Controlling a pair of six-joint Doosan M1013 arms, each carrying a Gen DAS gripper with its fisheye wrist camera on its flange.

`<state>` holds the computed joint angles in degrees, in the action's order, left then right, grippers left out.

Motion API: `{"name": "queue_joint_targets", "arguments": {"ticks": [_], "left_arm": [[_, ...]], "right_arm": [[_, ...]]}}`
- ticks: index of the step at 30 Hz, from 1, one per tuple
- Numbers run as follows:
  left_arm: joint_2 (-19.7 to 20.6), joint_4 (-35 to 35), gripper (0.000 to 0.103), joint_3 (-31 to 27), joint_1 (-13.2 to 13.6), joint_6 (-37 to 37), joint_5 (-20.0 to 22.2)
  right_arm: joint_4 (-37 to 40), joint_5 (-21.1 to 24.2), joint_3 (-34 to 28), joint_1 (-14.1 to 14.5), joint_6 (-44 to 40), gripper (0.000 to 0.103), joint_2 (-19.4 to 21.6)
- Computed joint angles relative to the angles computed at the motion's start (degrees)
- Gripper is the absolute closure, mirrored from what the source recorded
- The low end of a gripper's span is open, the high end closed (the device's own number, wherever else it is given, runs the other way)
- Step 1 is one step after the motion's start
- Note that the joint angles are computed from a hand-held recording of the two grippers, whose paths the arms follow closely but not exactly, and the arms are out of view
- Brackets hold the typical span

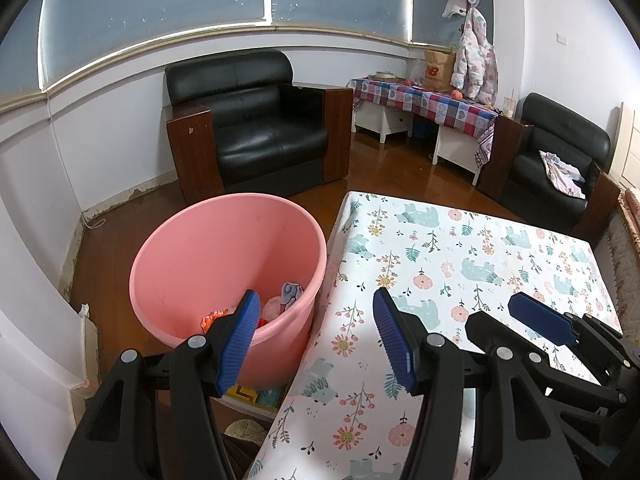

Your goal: Collect trash

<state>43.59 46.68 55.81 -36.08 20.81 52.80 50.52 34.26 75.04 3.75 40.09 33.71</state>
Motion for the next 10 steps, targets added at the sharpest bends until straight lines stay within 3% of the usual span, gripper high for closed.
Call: {"name": "queue_joint_targets", "arguments": {"ticks": [10], "left_arm": [[0.8,-1.8,0.045,-1.3,0.4,2.0,0.3]], "right_arm": [[-0.7,0.1,0.0,-0.3,0.9,0.053,0.1]]}}
